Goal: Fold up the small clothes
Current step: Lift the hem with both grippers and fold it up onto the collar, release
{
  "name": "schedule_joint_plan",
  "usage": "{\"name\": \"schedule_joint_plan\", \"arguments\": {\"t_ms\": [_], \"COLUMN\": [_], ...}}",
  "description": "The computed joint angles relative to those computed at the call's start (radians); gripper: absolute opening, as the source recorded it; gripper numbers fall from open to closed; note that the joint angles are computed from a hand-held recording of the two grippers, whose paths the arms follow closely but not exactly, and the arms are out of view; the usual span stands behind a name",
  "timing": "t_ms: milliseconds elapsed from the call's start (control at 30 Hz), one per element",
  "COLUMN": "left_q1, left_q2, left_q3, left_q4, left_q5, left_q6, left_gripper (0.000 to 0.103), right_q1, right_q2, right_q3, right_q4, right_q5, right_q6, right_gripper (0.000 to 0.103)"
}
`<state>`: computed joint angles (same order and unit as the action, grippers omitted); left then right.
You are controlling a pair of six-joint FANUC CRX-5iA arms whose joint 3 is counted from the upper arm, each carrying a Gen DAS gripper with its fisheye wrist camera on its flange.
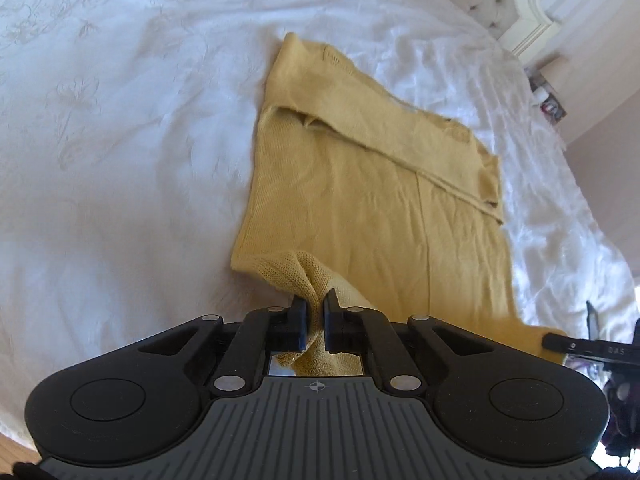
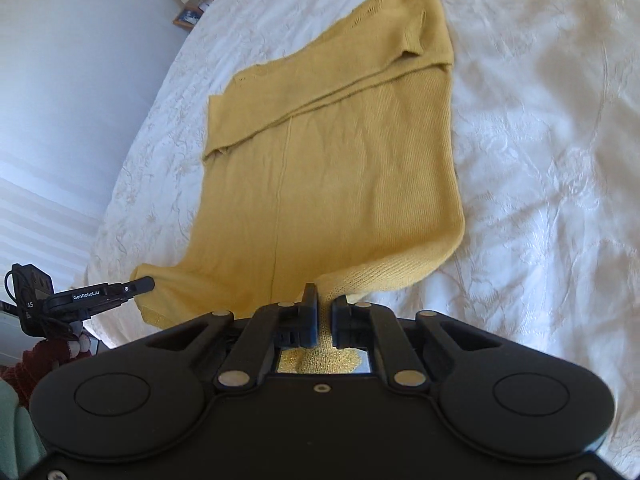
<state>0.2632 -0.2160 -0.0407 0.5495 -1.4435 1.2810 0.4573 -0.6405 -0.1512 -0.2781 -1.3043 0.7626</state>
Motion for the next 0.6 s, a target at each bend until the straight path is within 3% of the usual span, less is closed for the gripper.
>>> {"name": "schedule_joint_plan", "arguments": {"t_ms": [433, 600], "left_q1": [-0.111, -0.15], "left_q2": [0.221, 0.316], "left_q3": [0.181, 0.259], "left_q4": [0.109, 0.09], "left_q5": [0.274, 0.338], "left_q6": [0.031, 0.069], "left_gripper": [0.007, 0.007], "right_q1": [-0.13, -0.164], "right_q2": [0.203, 0.307], "right_q3": [0.087, 0.124], "right_q4": [0.1, 0.141], "right_q5": [0.309, 0.368], "right_q6": [0.002, 0.005], "right_gripper": [0.013, 0.013]}}
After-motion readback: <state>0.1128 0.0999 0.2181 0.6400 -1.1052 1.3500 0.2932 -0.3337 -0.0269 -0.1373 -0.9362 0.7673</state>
